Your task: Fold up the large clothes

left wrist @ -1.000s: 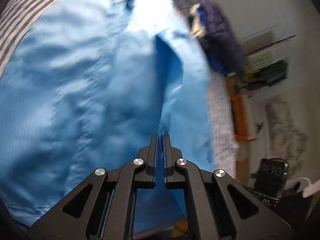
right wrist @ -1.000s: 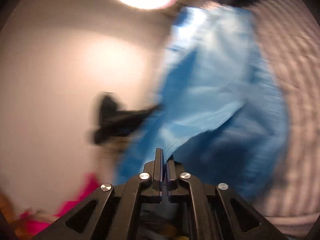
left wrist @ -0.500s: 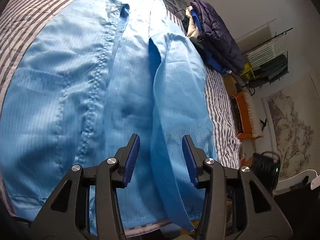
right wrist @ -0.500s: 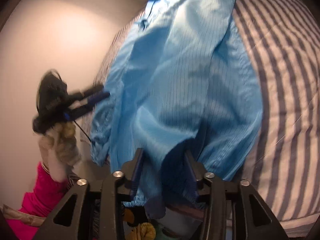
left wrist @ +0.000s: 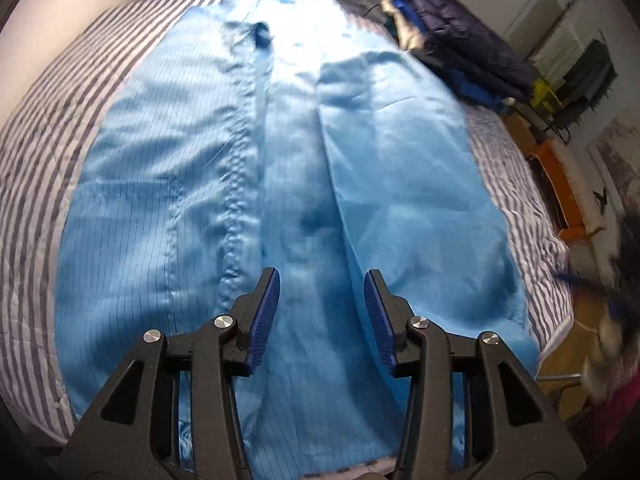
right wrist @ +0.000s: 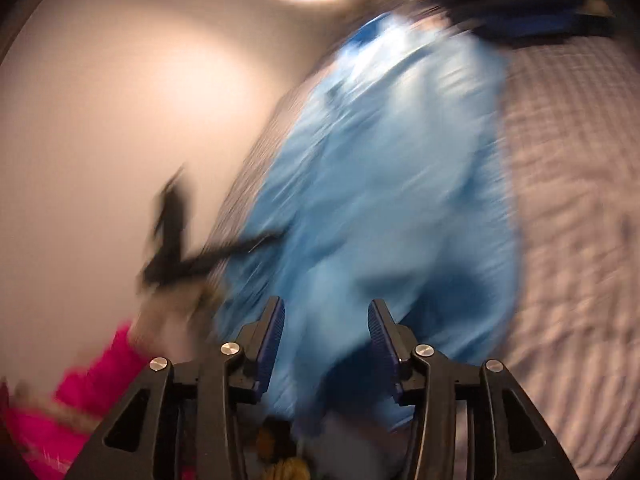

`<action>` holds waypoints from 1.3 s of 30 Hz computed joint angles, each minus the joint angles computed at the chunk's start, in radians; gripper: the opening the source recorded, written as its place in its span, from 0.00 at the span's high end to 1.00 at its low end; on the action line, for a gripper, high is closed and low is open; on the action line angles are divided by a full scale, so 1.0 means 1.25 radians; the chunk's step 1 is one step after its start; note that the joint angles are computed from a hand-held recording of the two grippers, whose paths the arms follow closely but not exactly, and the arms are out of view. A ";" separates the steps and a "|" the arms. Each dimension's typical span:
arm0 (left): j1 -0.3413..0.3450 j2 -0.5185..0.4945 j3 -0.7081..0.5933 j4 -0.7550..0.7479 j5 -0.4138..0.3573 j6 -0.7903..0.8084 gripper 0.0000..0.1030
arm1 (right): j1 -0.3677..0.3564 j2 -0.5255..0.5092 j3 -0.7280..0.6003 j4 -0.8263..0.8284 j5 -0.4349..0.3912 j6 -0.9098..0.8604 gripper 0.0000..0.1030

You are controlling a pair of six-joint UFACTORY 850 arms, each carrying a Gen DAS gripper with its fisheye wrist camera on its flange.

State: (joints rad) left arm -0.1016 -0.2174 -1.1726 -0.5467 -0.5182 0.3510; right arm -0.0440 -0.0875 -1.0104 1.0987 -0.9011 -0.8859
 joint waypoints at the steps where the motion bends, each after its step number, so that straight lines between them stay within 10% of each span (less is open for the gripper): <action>1: -0.003 0.005 0.003 -0.009 0.004 0.009 0.58 | -0.006 -0.025 -0.022 -0.015 0.047 0.039 0.57; 5: -0.008 0.024 0.018 -0.064 -0.007 0.052 0.58 | 0.017 -0.134 -0.136 -0.158 0.176 0.157 0.66; 15: 0.021 0.043 0.049 -0.194 -0.082 0.161 0.58 | 0.030 -0.342 -0.340 -0.108 0.135 0.175 0.66; 19: 0.012 0.061 0.075 -0.224 -0.100 0.199 0.58 | 0.034 -0.358 -0.365 -0.133 0.144 0.179 1.00; 25: -0.009 0.068 0.097 -0.253 -0.121 0.198 0.57 | 0.047 -0.314 -0.342 -0.234 0.279 0.248 1.00; 34: -0.065 0.077 0.111 -0.285 -0.150 0.130 0.54 | 0.029 -0.350 -0.361 -0.199 0.230 0.232 1.00; 37: -0.098 0.092 0.119 -0.235 -0.127 0.081 0.99 | 0.055 -0.355 -0.377 -0.338 0.281 0.331 1.00; 39: -0.091 0.102 0.139 -0.291 -0.144 0.107 1.00 | 0.063 -0.358 -0.383 -0.381 0.304 0.377 1.00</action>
State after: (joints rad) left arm -0.2157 -0.0898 -0.9988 -0.9105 -0.6985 0.4850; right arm 0.0351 -0.5351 -1.4893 0.6221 -0.5207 -0.4143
